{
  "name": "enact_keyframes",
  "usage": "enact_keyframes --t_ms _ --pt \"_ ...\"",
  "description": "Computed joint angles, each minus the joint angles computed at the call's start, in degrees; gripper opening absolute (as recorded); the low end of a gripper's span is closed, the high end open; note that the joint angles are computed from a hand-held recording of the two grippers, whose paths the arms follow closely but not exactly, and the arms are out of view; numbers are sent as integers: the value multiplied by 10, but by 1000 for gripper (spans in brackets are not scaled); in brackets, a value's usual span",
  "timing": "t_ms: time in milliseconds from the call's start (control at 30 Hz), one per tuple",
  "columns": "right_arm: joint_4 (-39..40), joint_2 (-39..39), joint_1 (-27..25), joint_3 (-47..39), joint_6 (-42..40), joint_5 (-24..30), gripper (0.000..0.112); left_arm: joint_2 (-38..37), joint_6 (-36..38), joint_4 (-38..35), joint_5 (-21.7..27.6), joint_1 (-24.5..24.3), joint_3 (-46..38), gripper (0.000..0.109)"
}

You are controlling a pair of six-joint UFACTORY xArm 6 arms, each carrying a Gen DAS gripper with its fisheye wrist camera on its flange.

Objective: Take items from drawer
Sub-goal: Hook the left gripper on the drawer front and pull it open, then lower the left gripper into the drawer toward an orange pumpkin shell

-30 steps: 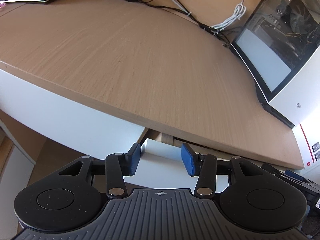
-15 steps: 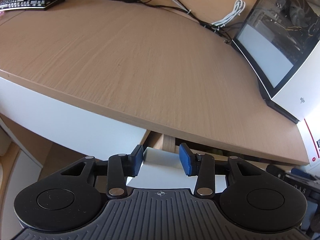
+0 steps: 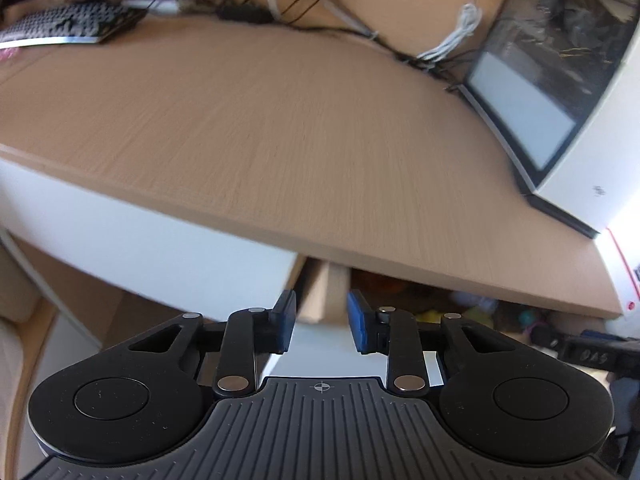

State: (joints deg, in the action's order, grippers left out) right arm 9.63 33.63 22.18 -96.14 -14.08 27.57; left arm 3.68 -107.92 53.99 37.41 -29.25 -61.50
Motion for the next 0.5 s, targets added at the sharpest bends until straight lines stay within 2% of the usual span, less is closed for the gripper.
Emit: enact_keyframes --t_ms 100,200,267,367,500 --pt "5 -38 0 60 -7 -24 103 16 32 5 -33 -1 -21 31" --pt "9 -72 -2 107 -14 -31 103 52 126 -57 -49 -5 -55 31" --pt "10 -96 -2 138 -16 -31 103 75 202 -120 -46 -11 -76 31" --pt "13 -124 -4 168 -22 -19 103 92 274 -176 -30 -23 -93 31" --pt "31 -158 -10 206 -44 -9 103 90 299 -203 -24 -48 -85 31"
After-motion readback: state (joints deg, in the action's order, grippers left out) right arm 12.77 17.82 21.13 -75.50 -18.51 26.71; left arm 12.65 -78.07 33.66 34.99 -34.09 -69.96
